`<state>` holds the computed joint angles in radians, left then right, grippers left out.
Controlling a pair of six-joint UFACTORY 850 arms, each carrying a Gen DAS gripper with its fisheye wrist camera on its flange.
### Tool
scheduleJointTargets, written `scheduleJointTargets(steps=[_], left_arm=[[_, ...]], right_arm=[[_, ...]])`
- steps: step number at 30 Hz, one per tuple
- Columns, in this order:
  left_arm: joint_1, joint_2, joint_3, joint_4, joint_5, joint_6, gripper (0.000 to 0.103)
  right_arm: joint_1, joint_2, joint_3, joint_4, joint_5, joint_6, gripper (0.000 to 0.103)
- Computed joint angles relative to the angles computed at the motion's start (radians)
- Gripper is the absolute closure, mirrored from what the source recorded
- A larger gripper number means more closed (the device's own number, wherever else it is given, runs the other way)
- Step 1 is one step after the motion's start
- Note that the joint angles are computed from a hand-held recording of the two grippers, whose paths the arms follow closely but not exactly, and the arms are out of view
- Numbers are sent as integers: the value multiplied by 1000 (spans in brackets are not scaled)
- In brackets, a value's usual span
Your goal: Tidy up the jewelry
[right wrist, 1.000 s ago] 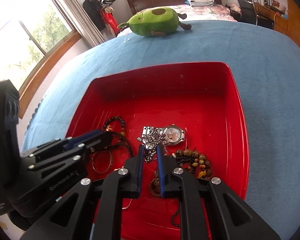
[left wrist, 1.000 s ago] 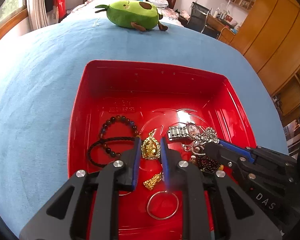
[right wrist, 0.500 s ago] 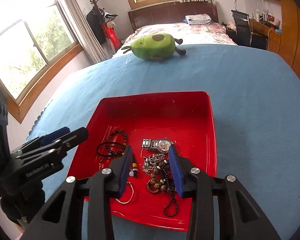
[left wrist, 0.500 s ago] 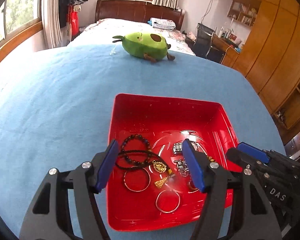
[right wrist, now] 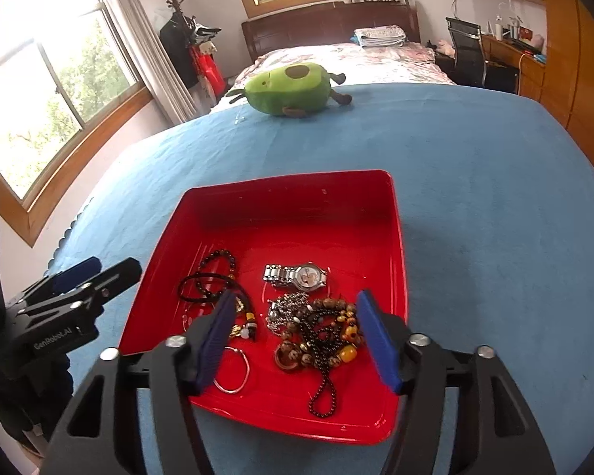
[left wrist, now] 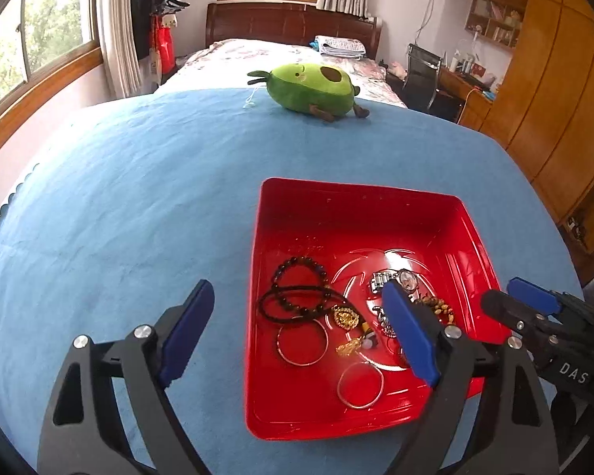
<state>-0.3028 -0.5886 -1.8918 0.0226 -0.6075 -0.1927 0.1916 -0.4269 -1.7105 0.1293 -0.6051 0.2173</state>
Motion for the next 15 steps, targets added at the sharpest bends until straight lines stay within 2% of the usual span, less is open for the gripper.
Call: scheduleJointTargets(steps=[3, 5, 8, 12, 15], left_arm=[[2, 31, 46, 17, 23, -2, 13], [1, 50, 77, 51, 38, -21, 12], [2, 87, 140, 95, 79, -65, 8], [13, 111, 178, 33, 68, -13, 7], [11, 150, 235, 60, 105, -27, 6]], right_arm=[[2, 25, 32, -5, 15, 7, 24], [4, 43, 54, -8, 27, 12, 13], [8, 69, 87, -8, 45, 15, 7], [19, 99, 124, -34, 65, 30, 4], [26, 131, 167, -38, 108, 27, 4]])
